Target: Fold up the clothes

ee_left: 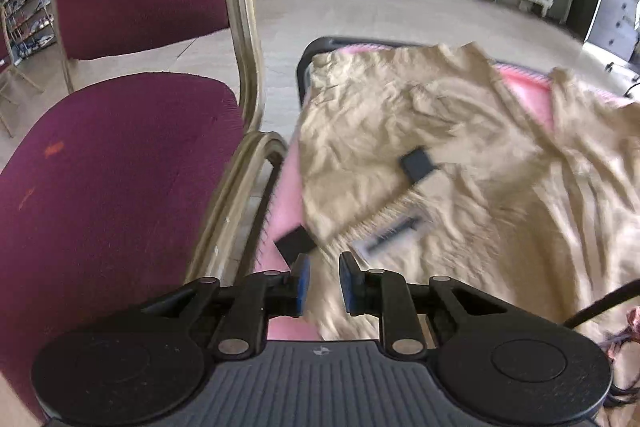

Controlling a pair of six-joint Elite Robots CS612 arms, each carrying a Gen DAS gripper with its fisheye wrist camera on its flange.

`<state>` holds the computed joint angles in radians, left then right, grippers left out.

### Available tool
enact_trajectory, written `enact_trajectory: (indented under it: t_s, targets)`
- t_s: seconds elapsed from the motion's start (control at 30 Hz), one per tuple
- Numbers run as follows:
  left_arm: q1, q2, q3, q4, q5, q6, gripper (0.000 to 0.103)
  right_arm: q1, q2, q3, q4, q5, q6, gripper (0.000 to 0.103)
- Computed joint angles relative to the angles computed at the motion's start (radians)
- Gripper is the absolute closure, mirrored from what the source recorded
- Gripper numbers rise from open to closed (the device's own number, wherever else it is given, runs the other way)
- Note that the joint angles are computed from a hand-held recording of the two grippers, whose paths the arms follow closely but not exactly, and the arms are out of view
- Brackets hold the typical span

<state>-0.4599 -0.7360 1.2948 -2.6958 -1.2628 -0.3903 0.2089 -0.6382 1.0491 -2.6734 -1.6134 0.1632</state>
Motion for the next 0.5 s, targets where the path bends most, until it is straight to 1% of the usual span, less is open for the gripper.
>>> enact_trajectory:
  t_s: [0.07, 0.13, 0.2, 0.23, 0.27, 0.3, 0.33, 0.4, 0.47, 0.5]
  targets:
    - [-0.007, -0.022, 0.037, -0.014, -0.041, -0.021, 0.082, -0.007, -0.045, 0.081, -0.061, 0.012, 0.006, 0.060]
    - [-0.015, -0.029, 0.053, -0.008, -0.073, -0.025, 0.082, -0.015, -0.082, 0.152, -0.118, 0.025, 0.015, 0.059]
    - [-0.020, -0.018, 0.046, 0.001, -0.077, -0.023, 0.082, -0.022, -0.079, 0.177, -0.148, 0.052, 0.043, 0.059]
    - [-0.023, -0.012, 0.041, 0.004, -0.076, -0.021, 0.082, -0.026, -0.072, 0.182, -0.155, 0.075, 0.066, 0.062]
    - [-0.024, -0.004, 0.035, 0.004, -0.073, -0.021, 0.082, -0.031, -0.062, 0.179, -0.154, 0.115, 0.106, 0.068]
    - [-0.024, 0.003, 0.028, 0.000, -0.067, -0.023, 0.082, -0.036, -0.050, 0.175, -0.155, 0.156, 0.146, 0.084]
    - [-0.024, 0.011, 0.020, -0.004, -0.062, -0.024, 0.085, -0.041, -0.037, 0.169, -0.162, 0.211, 0.180, 0.092]
    - [-0.026, 0.027, 0.003, 0.003, -0.044, -0.012, 0.086, -0.055, 0.002, 0.141, -0.200, 0.388, 0.227, 0.092]
    - [-0.036, 0.040, -0.014, 0.037, 0.015, 0.021, 0.086, -0.066, 0.050, 0.097, -0.233, 0.564, 0.273, 0.090]
    - [-0.041, 0.044, -0.021, 0.063, 0.050, 0.039, 0.085, -0.067, 0.077, 0.060, -0.204, 0.647, 0.261, 0.090]
